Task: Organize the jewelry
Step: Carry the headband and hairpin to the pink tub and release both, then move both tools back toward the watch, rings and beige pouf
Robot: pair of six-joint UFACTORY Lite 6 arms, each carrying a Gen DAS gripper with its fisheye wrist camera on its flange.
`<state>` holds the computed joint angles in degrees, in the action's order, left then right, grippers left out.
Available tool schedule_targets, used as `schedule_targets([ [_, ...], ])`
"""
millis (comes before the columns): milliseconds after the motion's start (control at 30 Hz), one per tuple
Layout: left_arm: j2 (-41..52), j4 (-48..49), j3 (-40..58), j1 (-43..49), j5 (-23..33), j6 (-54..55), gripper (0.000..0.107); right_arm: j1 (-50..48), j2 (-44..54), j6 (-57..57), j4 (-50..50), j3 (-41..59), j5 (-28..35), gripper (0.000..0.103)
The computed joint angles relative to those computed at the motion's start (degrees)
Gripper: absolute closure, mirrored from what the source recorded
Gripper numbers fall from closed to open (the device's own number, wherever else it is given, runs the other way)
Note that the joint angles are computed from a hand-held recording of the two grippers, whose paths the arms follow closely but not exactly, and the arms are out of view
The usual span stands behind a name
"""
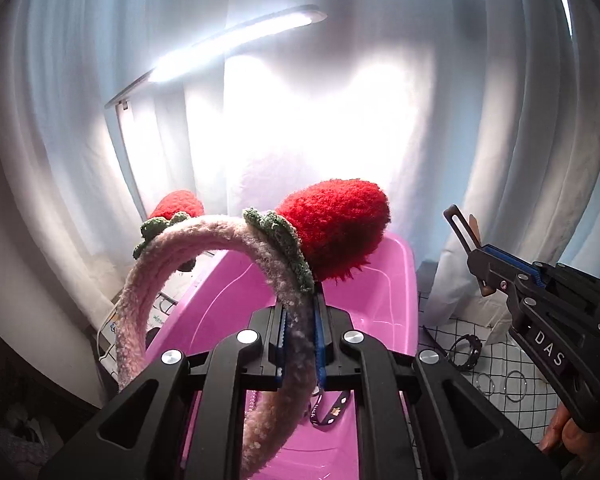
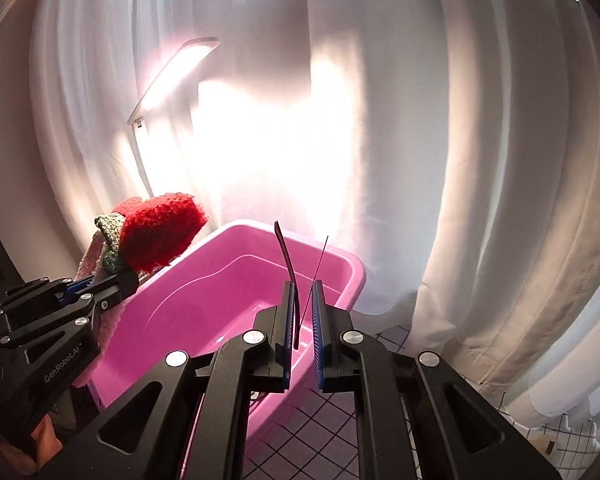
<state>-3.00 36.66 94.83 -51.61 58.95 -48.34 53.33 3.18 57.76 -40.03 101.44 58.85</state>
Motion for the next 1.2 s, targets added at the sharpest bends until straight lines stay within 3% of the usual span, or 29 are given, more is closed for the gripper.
schedule_targets([
  [267, -3.74, -19.95, -12.46, 14.77, -10.28, 15.47, 0.096, -5.77, 21.08, -10.74, 16.39, 16.56, -3.22, 0.095],
  [400, -1.13, -21.84, -12.17, 15.54, -11.43, 18.35, 0.094, -7.96, 27.93, -14.78, 22.18, 24.71, -0.22, 0.092],
  [467, -0.07, -22.26, -10.81, 14.88, -10.57, 18.97, 0.09, -8.84, 29.71, -15.54, 23.41, 26.94, 1.04, 0.08],
  [500, 0.64, -21.77, -10.14, 14.78, -9.89, 18.96, 0.076, -9.06, 29.66, -15.26, 23.44, 26.92, 1.18, 0.06],
  [533, 1.04, -20.52, -9.75, 14.54, -9.34, 18.31, 0.045, -8.87, 29.46, -14.09, 22.09, 26.89, 1.59, 0.052],
  [600, -0.77, -17.16, -11.73, 14.68, -11.12, 16.0, 0.01, -8.61, 27.99, -13.08, 21.21, 25.64, 1.4, 0.052],
  [967, -1.81, -14.21, -11.18, 12.0, -11.06, 14.83, 0.011, -7.82, 20.87, -7.08, 17.01, 16.79, 0.76, 0.051],
  [1200, -4.4, -13.99, -12.58, 10.01, -10.39, 12.47, 0.011, -4.91, 10.74, 2.82, 11.66, 4.16, -0.39, 0.051],
])
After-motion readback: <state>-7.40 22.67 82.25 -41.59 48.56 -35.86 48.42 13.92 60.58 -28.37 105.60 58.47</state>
